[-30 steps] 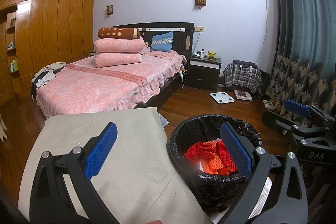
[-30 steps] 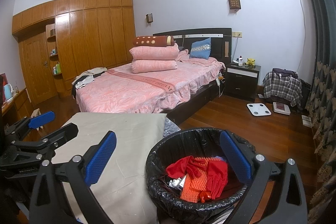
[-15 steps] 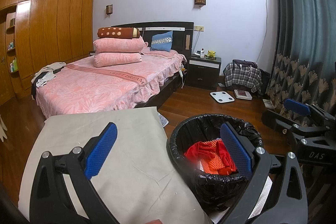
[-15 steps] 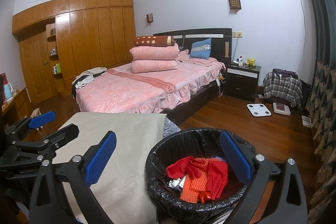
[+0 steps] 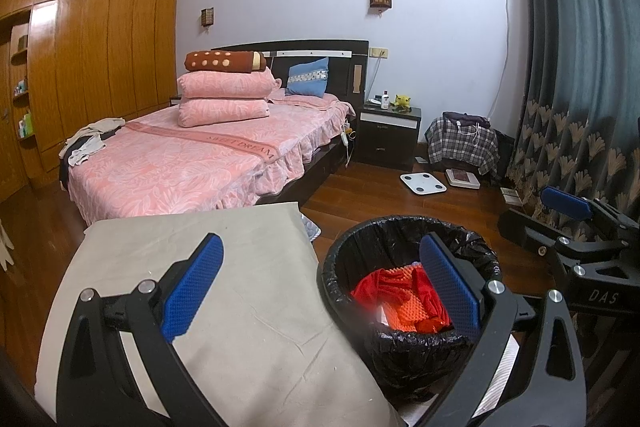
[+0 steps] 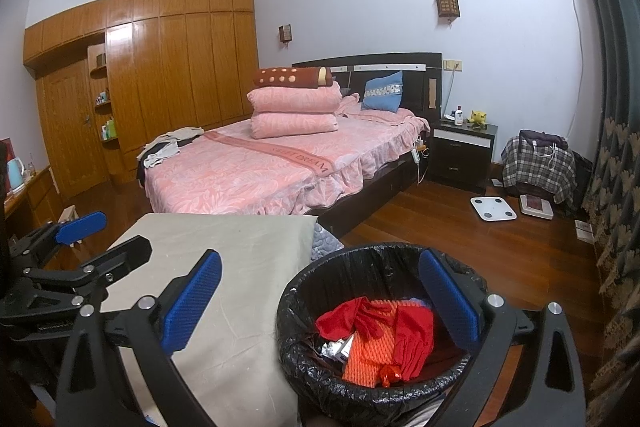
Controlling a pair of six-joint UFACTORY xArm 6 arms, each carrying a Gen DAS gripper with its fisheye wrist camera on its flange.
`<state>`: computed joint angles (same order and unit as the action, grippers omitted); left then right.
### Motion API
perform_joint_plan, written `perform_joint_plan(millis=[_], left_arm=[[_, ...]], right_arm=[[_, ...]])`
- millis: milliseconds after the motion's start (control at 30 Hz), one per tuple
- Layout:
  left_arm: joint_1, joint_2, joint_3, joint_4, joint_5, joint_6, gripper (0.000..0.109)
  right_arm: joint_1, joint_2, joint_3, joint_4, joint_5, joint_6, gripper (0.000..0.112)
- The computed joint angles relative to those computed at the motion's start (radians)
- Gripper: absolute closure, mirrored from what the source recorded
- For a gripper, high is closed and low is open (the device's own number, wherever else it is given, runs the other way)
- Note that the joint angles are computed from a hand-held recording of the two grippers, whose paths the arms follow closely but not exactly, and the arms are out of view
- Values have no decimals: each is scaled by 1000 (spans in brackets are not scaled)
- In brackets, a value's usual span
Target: Collect trash
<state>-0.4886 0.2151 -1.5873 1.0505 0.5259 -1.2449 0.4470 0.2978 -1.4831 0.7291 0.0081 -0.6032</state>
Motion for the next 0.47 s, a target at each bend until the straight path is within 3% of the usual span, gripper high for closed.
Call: perform_joint_plan(millis=[467], left_arm=[[6,-15,36,25,-14,-36,12]], right_arm=[[-8,14,-15,-5,13,4,15]])
